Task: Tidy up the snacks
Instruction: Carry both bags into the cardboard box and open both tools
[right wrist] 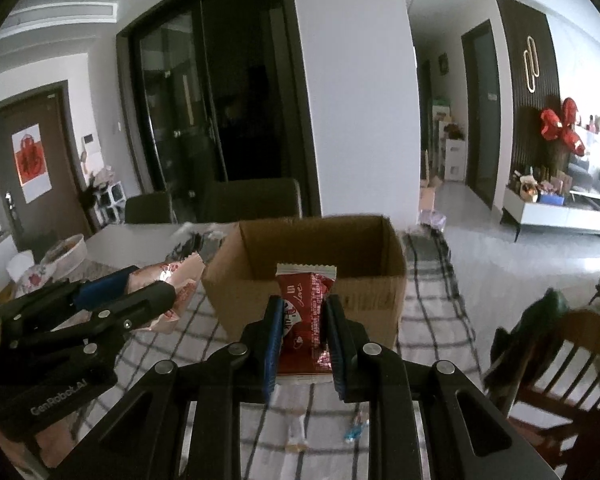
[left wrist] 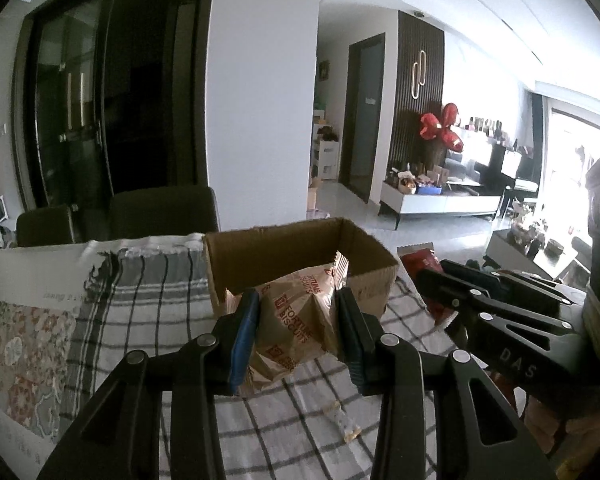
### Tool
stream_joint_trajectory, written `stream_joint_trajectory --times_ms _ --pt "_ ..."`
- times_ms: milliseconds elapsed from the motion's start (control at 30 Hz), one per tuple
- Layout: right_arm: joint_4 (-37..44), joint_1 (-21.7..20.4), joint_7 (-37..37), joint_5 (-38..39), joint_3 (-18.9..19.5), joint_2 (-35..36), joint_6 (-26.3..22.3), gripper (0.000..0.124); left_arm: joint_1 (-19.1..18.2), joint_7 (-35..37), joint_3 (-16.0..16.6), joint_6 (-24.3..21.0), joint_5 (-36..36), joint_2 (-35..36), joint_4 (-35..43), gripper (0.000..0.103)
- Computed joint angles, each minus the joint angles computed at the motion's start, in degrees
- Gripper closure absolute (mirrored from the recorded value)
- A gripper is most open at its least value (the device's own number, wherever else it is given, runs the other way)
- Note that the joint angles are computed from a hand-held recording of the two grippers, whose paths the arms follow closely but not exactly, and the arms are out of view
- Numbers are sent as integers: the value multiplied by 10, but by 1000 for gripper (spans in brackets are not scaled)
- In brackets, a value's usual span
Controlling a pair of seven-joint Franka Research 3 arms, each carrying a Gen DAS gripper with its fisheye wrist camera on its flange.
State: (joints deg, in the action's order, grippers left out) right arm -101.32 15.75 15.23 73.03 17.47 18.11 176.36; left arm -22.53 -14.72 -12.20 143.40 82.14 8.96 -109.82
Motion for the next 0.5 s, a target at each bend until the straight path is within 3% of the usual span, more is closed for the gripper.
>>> stream_joint_trajectory --times_ms 200,500 --pt "41 3 32 -38 -6 25 -8 101 3 20 8 0 5 16 33 64" --pt "126 11 167 -190 -22 96 -28 101 7 65 33 9 -9 66 98 64"
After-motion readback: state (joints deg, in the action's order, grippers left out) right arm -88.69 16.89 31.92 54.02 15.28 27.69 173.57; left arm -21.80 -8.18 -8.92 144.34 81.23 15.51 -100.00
